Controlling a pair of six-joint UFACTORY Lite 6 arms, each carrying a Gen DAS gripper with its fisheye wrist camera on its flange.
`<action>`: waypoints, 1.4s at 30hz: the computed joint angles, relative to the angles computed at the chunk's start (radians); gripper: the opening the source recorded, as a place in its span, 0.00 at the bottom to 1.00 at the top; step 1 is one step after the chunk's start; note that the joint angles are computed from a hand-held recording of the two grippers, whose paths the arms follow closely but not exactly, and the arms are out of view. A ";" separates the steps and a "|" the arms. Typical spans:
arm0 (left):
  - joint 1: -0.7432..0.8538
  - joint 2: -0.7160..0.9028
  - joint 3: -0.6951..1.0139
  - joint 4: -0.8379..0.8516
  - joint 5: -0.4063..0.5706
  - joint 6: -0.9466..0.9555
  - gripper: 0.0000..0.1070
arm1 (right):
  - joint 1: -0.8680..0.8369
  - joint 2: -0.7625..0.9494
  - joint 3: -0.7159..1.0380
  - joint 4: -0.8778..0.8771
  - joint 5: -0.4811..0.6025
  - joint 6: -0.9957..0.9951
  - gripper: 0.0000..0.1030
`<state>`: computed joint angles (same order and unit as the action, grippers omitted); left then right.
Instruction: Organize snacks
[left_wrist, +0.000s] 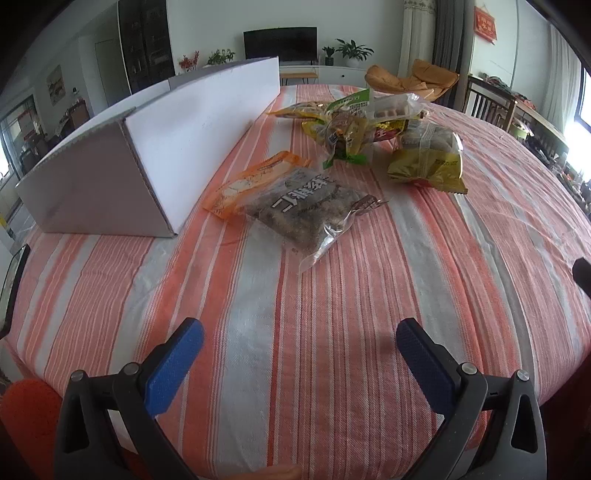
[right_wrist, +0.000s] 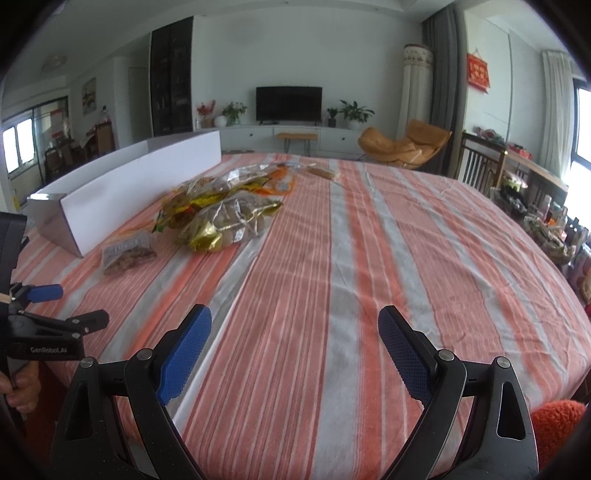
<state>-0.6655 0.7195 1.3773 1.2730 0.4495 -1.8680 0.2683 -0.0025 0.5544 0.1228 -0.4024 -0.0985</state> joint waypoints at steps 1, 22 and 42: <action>0.003 0.003 0.002 -0.010 -0.003 0.011 0.96 | -0.002 0.009 0.006 -0.011 0.008 0.008 0.91; -0.005 -0.016 -0.036 0.039 0.000 -0.069 0.96 | -0.025 0.141 0.083 -0.059 0.104 0.048 0.91; -0.015 -0.033 0.030 -0.409 -0.002 0.280 0.96 | -0.078 0.231 0.138 -0.304 0.113 0.264 0.91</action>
